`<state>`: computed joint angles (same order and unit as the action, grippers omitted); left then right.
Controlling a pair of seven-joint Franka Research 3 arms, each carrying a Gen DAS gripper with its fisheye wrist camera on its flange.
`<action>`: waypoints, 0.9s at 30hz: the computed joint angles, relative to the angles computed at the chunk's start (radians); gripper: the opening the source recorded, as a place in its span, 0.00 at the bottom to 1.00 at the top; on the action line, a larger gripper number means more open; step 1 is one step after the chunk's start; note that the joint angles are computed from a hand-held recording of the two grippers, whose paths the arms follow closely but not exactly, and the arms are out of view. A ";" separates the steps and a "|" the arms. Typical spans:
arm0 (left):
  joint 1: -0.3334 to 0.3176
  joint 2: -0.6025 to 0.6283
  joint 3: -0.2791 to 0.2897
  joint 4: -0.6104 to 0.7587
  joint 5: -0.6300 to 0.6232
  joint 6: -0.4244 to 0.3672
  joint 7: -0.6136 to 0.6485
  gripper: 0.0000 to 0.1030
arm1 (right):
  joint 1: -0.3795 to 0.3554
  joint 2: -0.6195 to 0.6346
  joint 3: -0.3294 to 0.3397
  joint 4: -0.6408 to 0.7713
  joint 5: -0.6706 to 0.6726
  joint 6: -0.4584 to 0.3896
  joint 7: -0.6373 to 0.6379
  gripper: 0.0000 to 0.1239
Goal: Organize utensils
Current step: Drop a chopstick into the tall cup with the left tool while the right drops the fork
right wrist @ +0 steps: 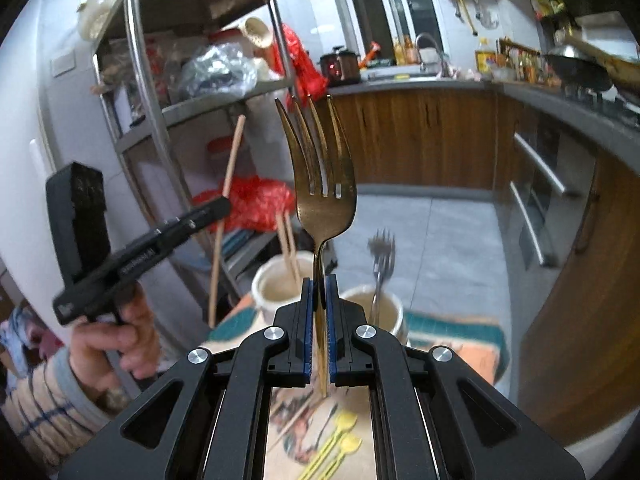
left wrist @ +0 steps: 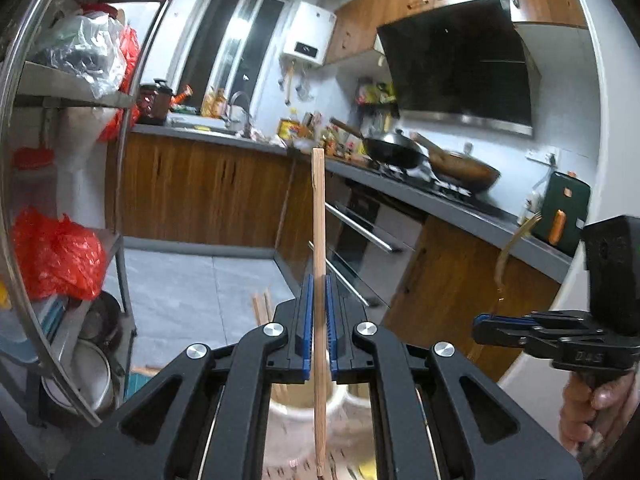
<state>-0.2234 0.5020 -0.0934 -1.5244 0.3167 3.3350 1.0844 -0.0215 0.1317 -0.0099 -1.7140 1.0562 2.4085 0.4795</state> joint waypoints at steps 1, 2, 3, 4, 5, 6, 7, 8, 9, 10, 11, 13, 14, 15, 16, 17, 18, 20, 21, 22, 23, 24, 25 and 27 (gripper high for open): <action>-0.037 0.017 0.052 0.028 0.021 0.006 -0.036 0.05 | 0.002 0.013 0.002 0.021 0.003 0.010 0.005 0.06; -0.055 0.039 0.073 0.059 0.012 0.015 -0.032 0.05 | 0.003 0.023 0.004 0.035 0.003 0.019 0.009 0.06; -0.105 0.061 0.130 0.086 -0.043 0.030 0.002 0.05 | 0.006 0.038 0.007 0.052 -0.001 0.037 0.015 0.06; -0.137 0.080 0.173 0.108 -0.065 0.041 0.003 0.05 | 0.008 0.051 0.011 0.069 -0.008 0.049 0.023 0.06; -0.143 0.096 0.182 0.127 -0.078 0.054 0.006 0.05 | 0.009 0.063 0.015 0.082 -0.014 0.063 0.030 0.06; -0.141 0.127 0.183 0.167 -0.093 0.065 0.008 0.05 | 0.011 0.081 0.020 0.102 -0.022 0.082 0.041 0.06; -0.167 0.147 0.218 0.188 -0.125 0.072 0.011 0.05 | 0.012 0.092 0.026 0.114 -0.029 0.097 0.048 0.06; -0.167 0.172 0.219 0.220 -0.139 0.076 0.016 0.05 | 0.013 0.110 0.032 0.131 -0.037 0.116 0.054 0.06; -0.152 0.195 0.200 0.249 -0.132 0.075 0.014 0.05 | 0.012 0.119 0.038 0.140 -0.042 0.125 0.059 0.06; -0.166 0.215 0.216 0.274 -0.156 0.068 0.029 0.05 | 0.016 0.136 0.045 0.154 -0.049 0.154 0.061 0.06; -0.184 0.235 0.242 0.295 -0.170 0.062 0.034 0.05 | 0.015 0.147 0.053 0.162 -0.051 0.170 0.063 0.06; -0.192 0.261 0.251 0.309 -0.179 0.059 0.042 0.05 | 0.012 0.172 0.067 0.180 -0.054 0.198 0.069 0.06; -0.201 0.267 0.263 0.308 -0.187 0.059 0.045 0.05 | 0.015 0.187 0.071 0.188 -0.065 0.217 0.077 0.06; -0.214 0.271 0.280 0.297 -0.198 0.067 0.047 0.05 | 0.014 0.196 0.077 0.190 -0.073 0.230 0.081 0.06; -0.227 0.277 0.297 0.287 -0.211 0.077 0.051 0.05 | 0.014 0.211 0.082 0.196 -0.083 0.240 0.089 0.06; -0.230 0.279 0.297 0.275 -0.219 0.084 0.055 0.05 | 0.016 0.226 0.083 0.202 -0.103 0.244 0.106 0.06; -0.233 0.278 0.298 0.259 -0.228 0.093 0.060 0.05 | 0.014 0.236 0.089 0.202 -0.113 0.250 0.111 0.06; -0.250 0.277 0.313 0.235 -0.250 0.101 0.079 0.05 | 0.014 0.251 0.096 0.202 -0.141 0.255 0.130 0.06; -0.257 0.274 0.318 0.217 -0.258 0.106 0.091 0.05 | 0.014 0.260 0.099 0.200 -0.155 0.255 0.136 0.06; -0.262 0.273 0.320 0.207 -0.266 0.107 0.102 0.05 | 0.012 0.263 0.102 0.198 -0.166 0.253 0.143 0.06; -0.267 0.271 0.324 0.195 -0.275 0.111 0.113 0.05 | 0.014 0.268 0.103 0.194 -0.182 0.254 0.150 0.06; -0.268 0.265 0.320 0.181 -0.280 0.112 0.123 0.06 | 0.014 0.271 0.104 0.192 -0.194 0.252 0.158 0.06; -0.264 0.261 0.312 0.171 -0.283 0.110 0.131 0.06 | 0.016 0.276 0.103 0.193 -0.212 0.245 0.172 0.06; -0.283 0.257 0.334 0.150 -0.306 0.117 0.148 0.06 | 0.023 0.283 0.100 0.190 -0.251 0.242 0.196 0.06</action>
